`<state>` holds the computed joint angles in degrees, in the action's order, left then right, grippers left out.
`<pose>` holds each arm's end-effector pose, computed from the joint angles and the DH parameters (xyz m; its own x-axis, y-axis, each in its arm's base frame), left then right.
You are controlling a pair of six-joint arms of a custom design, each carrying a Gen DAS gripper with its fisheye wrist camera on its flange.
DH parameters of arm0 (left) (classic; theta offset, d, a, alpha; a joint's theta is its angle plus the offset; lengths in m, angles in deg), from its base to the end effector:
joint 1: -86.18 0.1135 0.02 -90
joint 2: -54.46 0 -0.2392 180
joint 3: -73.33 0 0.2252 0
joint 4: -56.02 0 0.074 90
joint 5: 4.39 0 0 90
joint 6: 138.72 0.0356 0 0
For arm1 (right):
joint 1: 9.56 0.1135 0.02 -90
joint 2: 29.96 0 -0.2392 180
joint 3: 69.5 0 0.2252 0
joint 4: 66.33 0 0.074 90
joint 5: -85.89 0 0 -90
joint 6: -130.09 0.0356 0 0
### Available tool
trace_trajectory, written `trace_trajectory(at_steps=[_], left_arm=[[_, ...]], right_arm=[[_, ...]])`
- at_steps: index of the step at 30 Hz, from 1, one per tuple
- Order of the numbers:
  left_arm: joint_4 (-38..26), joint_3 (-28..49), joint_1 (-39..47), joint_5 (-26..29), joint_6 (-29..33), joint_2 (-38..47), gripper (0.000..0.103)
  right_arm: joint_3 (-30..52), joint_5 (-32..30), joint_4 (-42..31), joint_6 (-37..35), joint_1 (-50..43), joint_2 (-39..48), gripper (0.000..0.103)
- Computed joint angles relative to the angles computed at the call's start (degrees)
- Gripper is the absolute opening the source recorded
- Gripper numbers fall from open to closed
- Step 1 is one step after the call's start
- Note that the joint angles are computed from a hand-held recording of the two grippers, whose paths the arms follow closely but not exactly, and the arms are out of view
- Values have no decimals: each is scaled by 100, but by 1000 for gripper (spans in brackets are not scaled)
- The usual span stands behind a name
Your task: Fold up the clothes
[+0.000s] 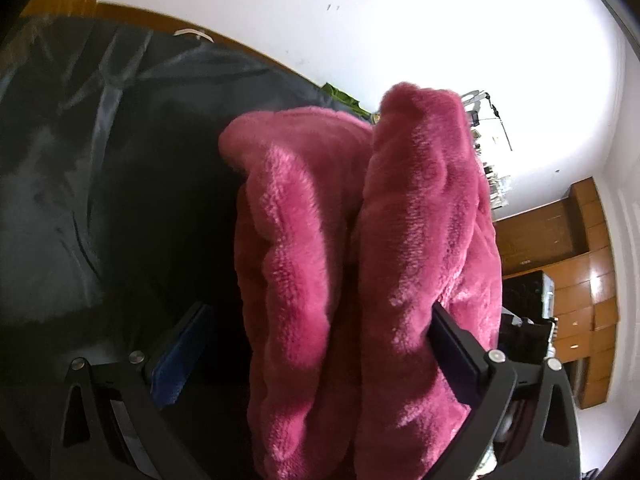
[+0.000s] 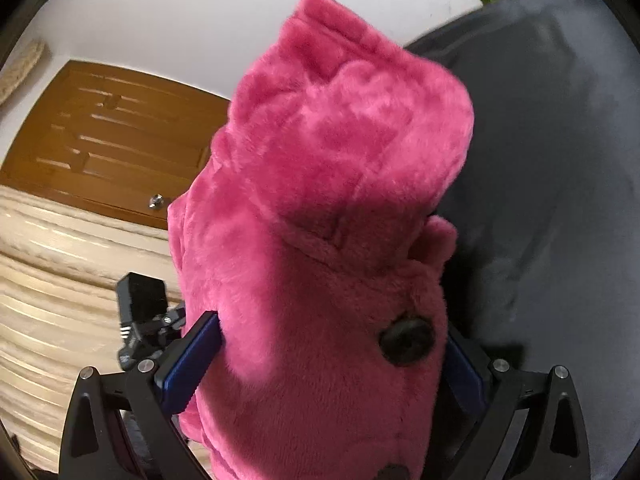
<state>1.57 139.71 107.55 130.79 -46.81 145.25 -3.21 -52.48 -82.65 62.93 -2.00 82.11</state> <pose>0.2397 0.0667 0.1624 -0.9175 -0.3338 -0.2163 -0.0987 0.7179 -0.6891 0.3064 0.0675 0.0875 -0.9759 0.1306 -0.1748 -0.0600 0.6096 0.7904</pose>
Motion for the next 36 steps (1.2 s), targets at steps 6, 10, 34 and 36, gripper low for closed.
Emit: trace_trajectory(at_steps=[6, 10, 34, 36], left_arm=[[135, -50, 156, 626, 57, 525, 103], [330, -116, -2, 810, -37, 619, 103], [3315, -151, -5462, -1432, -5253, -950, 75], [3653, 412, -6209, -1869, -5671, -291, 75]], right_arm=[[-33, -513, 511, 364, -68, 379, 102], [115, -682, 516, 388, -56, 605, 102], [1686, -1403, -6985, -6330, -4631, -206, 60], [2676, -1075, -8231, -7421, -5491, 365, 60]])
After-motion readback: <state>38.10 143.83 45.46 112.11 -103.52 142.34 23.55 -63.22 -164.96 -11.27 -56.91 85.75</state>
